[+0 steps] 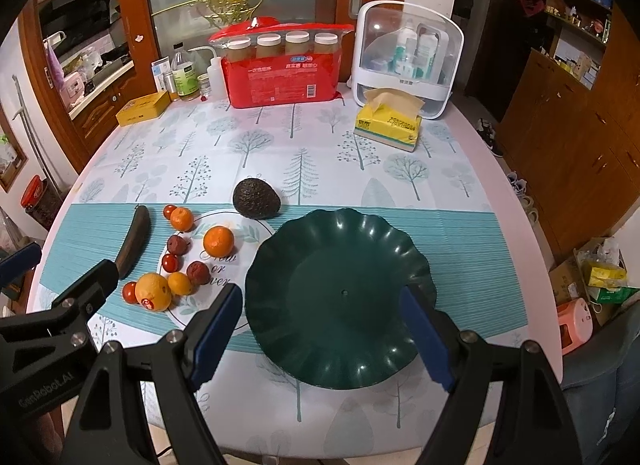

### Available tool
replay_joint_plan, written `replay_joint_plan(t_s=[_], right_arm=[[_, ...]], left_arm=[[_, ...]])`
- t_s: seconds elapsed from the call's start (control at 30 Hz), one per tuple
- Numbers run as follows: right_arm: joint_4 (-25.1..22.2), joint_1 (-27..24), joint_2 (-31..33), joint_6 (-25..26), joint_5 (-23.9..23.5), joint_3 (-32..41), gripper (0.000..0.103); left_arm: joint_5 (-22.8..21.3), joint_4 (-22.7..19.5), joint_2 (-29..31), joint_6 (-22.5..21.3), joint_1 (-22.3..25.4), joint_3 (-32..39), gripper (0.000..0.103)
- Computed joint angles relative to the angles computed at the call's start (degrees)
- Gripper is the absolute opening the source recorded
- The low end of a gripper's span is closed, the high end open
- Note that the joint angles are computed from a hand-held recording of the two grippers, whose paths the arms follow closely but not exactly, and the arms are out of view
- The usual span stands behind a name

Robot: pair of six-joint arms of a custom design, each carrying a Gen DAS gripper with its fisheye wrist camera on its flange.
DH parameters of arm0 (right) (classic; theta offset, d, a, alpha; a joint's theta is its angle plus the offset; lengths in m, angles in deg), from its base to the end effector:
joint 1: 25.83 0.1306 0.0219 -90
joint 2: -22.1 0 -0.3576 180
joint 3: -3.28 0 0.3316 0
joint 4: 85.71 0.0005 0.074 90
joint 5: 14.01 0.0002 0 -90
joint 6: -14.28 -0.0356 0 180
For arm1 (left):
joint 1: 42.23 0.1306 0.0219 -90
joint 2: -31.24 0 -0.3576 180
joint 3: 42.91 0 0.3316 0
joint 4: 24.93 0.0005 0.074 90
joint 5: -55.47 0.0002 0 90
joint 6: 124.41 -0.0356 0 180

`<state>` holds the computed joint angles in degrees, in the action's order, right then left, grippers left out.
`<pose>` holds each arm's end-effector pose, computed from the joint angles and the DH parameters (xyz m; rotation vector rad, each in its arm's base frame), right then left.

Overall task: Organize fruits
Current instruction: 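Move both tools toward the banana and avocado beside the plate, then grasp the dark banana with the left tool while the right tool grasps the avocado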

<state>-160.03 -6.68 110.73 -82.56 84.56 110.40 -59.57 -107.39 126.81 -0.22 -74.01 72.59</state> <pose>0.3694 0.1221 0.5028 -0.2132 2.5200 -0.0098 0.3623 -0.2073 0.5052 -0.1887 2.5025 0.1333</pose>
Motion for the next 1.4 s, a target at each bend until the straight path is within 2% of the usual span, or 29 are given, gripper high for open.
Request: replay_joint_plan(t_s=[0.23, 0.43, 0.57, 0.73, 0.8, 0.93, 1.03, 1.17, 1.4], right_arm=[[0.5, 0.6, 0.2, 0.9, -2.3, 0.9, 0.082], [-0.2, 1.3, 2.3, 2.1, -4.1, 5.3, 0.082], [-1.4, 1.4, 5.8, 3.4, -5.6, 12.0, 0.082], [-6.3, 0.4, 13.9, 3.9, -7.6, 26.9, 0.082], [-8.2, 0.5, 17.0, 4.0, -6.9, 32.6, 0.082], [-13.3, 0.8, 24.9, 4.2, -6.6, 46.2, 0.082], [-16.2, 1.2, 30.1, 4.5, -6.6, 53.7, 0.082], [-18.9, 1.5, 35.8, 3.7, -7.5, 59.3, 0.082], [-18.5, 0.6, 40.1, -0.1, -11.0, 53.7, 0.082]], left_arm=[[-2.0, -0.6, -0.7, -2.1, 0.8, 1.0, 0.102], [-2.8, -3.9, -0.4, -6.0, 4.4, 6.4, 0.102], [-6.1, -6.4, 1.3, -10.8, 7.6, 13.3, 0.102], [-7.0, -8.0, 4.3, -17.1, 12.1, 21.1, 0.102], [-5.4, -8.4, 5.8, -19.1, 14.5, 23.7, 0.102], [-3.4, -7.4, 7.9, -21.2, 18.0, 24.7, 0.102], [-0.1, -6.3, 9.9, -22.1, 20.8, 23.4, 0.102], [6.5, -3.9, 12.4, -22.9, 24.0, 18.6, 0.102], [16.1, 0.5, 17.3, -20.3, 27.6, 8.6, 0.102]])
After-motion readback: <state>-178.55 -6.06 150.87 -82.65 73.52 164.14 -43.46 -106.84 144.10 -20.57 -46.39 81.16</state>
